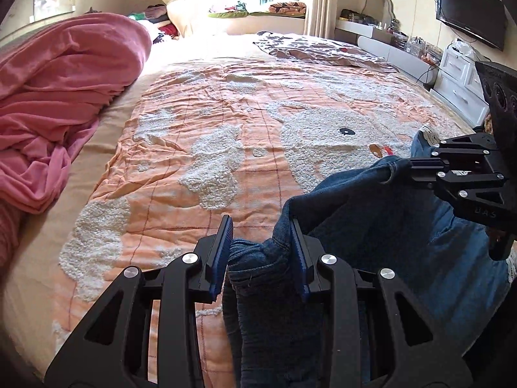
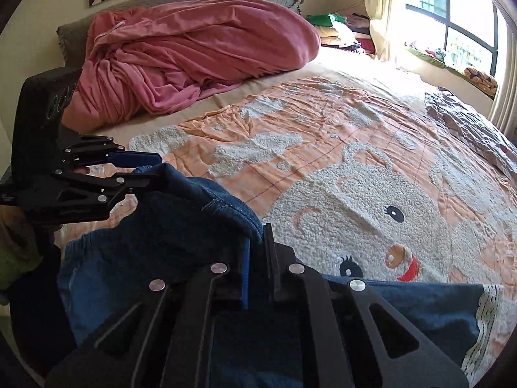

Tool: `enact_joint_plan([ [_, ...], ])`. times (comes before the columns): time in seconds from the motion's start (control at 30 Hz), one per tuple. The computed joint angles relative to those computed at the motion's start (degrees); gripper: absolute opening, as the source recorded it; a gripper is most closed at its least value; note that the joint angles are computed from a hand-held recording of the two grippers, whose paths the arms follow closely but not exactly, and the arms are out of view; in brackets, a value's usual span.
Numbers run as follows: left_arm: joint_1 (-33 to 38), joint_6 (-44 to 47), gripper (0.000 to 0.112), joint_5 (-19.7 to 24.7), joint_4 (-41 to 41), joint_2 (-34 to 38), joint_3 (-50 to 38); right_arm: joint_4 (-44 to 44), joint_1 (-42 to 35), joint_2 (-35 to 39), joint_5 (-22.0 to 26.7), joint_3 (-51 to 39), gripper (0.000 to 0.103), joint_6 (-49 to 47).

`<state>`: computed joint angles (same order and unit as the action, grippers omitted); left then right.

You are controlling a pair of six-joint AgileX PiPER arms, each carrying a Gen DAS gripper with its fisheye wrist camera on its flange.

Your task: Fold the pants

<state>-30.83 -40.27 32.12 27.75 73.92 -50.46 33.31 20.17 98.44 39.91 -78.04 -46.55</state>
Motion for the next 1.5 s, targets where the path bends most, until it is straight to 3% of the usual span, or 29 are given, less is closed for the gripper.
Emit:
enact_joint_plan([
  [0.37, -13.49, -19.66, 0.027, 8.91, 12.63, -10.11, 7.61, 3.89, 3.05, -16.13, -1.61, 17.84, 0.007, 2.56],
  [0.57, -19.93, -26.66, 0.027, 13.82, 13.39, -14.49, 10.61, 2.22, 6.33, -21.16, -3.48, 24.33, 0.007, 5.04],
  [0.67, -25.48, -30.91, 0.026, 18.20, 14.77, -16.27, 11.69, 2.76, 7.22, -23.25, -3.88, 27.03, 0.007, 4.88],
  [0.7, -26.83, -31.79, 0.019, 18.93, 14.57, -16.76, 12.08, 2.74, 7.49, -23.88, -4.05, 27.89, 0.007, 4.87],
  [0.83, -31.93, -35.22, 0.018, 22.56, 14.20, -17.15, 13.38, 1.07, 9.95, -25.55, -5.69, 31.03, 0.007, 6.44],
  [1.17, -38.19, -38.09, 0.018, 26.62, 12.06, -16.30, 14.45, 4.68, 11.88, -26.47, -8.36, 38.79, 0.007, 3.36],
  [1.4, -48.56, -44.27, 0.023, 36.68, 15.52, -19.39, 12.30, 13.04, 7.42, -31.76, -2.90, 41.15, 0.007, -6.65],
  [1.5, -46.57, -42.58, 0.029, 34.88, 14.48, -18.94, 12.39, 12.44, 6.84, -30.43, -2.39, 41.80, 0.007, -6.95],
])
